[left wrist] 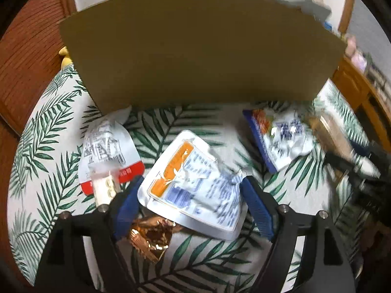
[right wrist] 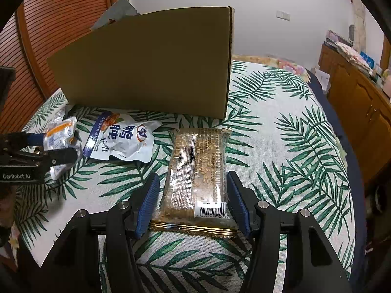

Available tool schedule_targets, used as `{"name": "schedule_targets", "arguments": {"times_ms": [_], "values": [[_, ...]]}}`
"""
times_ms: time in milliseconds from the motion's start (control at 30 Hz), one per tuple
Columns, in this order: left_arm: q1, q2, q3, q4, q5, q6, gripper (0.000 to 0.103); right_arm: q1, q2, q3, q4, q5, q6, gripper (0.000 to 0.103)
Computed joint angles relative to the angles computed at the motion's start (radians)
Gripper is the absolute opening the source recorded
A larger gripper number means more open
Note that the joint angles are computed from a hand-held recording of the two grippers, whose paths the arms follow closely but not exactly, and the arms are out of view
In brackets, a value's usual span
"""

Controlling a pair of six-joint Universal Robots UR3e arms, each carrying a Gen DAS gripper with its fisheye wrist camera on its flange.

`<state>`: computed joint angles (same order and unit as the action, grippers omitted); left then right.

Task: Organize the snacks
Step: 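Close the right tool on the granola bar while the left tool grips the white orange-striped packet, then lift the granola bar and white packet and carry both over the box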

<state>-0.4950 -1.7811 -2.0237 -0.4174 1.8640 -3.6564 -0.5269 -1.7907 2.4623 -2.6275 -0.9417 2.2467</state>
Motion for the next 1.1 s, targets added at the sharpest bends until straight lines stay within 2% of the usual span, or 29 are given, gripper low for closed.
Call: {"name": "schedule_targets", "arguments": {"times_ms": [67,167,233,300,367,400,700,900,1100], "values": [[0.004,0.010,-0.022,0.030,-0.022,-0.014,0.078,0.001,0.000,0.002,-0.005,-0.003,0.000,0.058],[0.004,0.019,-0.045,0.061,-0.025,-0.019,0.072,0.001,0.000,0.004,-0.007,-0.002,-0.001,0.058],[0.025,0.047,-0.083,0.098,-0.065,-0.008,0.065,0.000,-0.002,0.006,-0.007,-0.003,-0.002,0.058],[0.035,0.069,-0.116,0.140,-0.093,-0.004,0.051,0.001,0.000,0.004,-0.007,-0.002,-0.001,0.058],[0.037,0.092,-0.126,0.146,-0.109,0.018,0.043,0.000,0.000,0.003,-0.004,-0.001,-0.001,0.058],[0.032,0.102,-0.132,0.159,-0.115,0.034,0.020,0.001,-0.001,0.004,-0.006,-0.002,-0.001,0.058],[0.017,0.180,-0.192,0.242,-0.137,0.062,0.016,0.007,0.001,0.005,-0.020,-0.013,0.002,0.058],[0.026,0.256,-0.198,0.242,-0.152,0.081,0.016,0.009,0.000,0.008,-0.024,-0.013,0.004,0.058],[0.084,0.386,-0.233,0.205,-0.230,0.125,0.016,-0.009,-0.008,0.004,0.003,0.007,0.001,0.049]]}}
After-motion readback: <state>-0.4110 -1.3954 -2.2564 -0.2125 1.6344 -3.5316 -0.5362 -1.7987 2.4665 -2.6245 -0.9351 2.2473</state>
